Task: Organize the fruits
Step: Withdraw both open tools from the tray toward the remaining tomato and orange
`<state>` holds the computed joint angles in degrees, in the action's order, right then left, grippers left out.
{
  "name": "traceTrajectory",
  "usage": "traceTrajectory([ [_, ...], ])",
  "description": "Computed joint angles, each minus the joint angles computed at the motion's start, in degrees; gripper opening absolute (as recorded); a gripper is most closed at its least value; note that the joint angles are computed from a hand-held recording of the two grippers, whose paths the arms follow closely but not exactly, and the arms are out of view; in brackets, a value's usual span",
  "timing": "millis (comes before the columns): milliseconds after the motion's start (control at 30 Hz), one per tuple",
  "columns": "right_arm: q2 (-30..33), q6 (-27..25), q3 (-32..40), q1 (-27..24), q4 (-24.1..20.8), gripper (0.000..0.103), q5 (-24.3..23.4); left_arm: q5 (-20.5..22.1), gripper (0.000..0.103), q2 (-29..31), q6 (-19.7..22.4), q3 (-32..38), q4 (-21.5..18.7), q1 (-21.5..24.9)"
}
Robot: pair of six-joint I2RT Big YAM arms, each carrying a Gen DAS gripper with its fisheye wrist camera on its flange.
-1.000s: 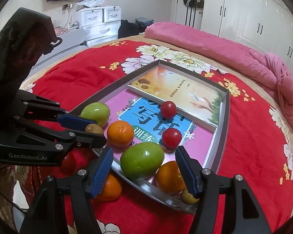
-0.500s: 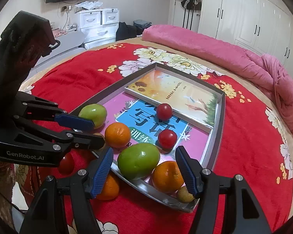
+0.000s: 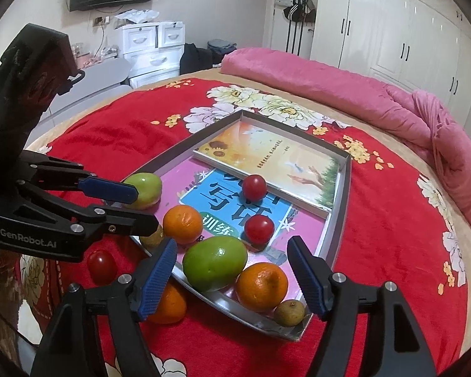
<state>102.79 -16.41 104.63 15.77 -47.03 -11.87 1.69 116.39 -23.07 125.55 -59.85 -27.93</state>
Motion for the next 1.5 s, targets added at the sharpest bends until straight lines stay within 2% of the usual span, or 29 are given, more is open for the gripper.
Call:
traceTrajectory([
  [200, -0.78, 0.72, -0.96, -0.11, 2.0, 0.079, 0.83, -0.31, 0.063, -0.29, 0.01, -0.13, 0.23, -0.07],
  [300, -1.02, 0.91, -1.29, -0.14, 2.7, 0.081, 1.08, -0.89, 0.073, -0.93, -0.1, -0.88, 1.22, -0.15],
  [433, -1.57, 1.26, -2.08, -0.12, 4.08, 0.082, 1.49, -0.8, 0.075, -1.68, -0.25, -1.57, 2.17, -0.13],
  [800, -3.09, 4.52, -3.67, -0.68, 7.51, 0.093, 0.91, -1.61, 0.075, -2.87, 0.14, -2.32, 3.07, -0.32],
  [933, -4.58, 6.22, -5.31, -1.02, 10.85, 0.1, -0.03, -2.13, 0.075, -3.86, 0.1, -3.21, 3.89, -0.45],
  [1067, -5.73, 7.49, -6.49, -1.21, 12.91, 0.101, -0.79, -2.44, 0.076, -4.59, 0.04, -3.83, 4.15, -0.55],
  [1500, -6.99, 8.23, -7.56, -1.12, 12.24, 0.101, -2.41, -3.5, 0.076, -6.89, -0.67, -6.58, 3.85, -0.88],
])
